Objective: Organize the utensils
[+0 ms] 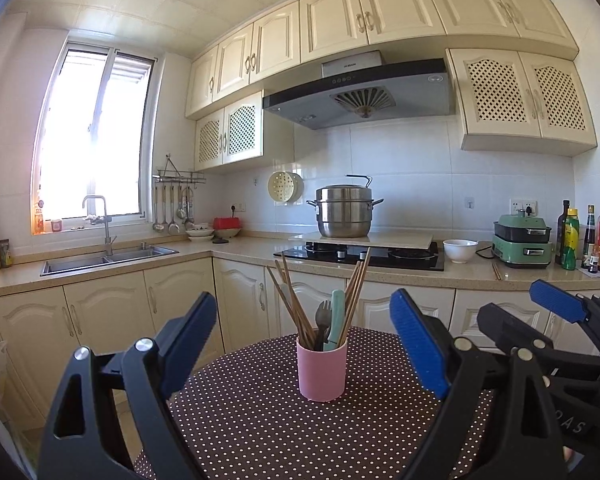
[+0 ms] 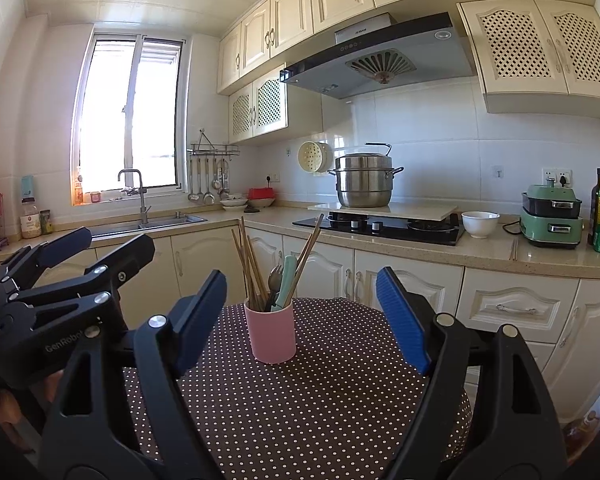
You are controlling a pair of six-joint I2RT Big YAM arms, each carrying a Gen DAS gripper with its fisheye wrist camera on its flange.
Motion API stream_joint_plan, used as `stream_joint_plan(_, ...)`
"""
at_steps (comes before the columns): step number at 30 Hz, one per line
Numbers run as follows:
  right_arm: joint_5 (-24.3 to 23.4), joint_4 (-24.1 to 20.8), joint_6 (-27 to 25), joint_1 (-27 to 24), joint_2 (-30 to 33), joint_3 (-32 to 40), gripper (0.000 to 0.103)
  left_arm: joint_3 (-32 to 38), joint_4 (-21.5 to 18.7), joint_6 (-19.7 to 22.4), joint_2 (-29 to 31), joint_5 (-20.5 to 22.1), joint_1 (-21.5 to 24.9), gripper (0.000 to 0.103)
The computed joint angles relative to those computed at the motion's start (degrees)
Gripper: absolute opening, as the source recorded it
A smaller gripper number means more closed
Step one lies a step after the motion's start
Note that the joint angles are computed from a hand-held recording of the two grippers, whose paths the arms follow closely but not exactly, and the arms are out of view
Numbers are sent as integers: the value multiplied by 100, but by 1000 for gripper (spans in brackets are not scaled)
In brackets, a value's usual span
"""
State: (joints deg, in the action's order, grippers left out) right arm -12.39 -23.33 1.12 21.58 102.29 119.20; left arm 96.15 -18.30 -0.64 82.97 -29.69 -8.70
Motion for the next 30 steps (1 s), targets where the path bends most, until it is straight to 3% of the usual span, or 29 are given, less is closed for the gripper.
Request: stream_joint_plan(30,-64,-176,41,-10,135,249,77,80,-81,-75,47,47,30,87)
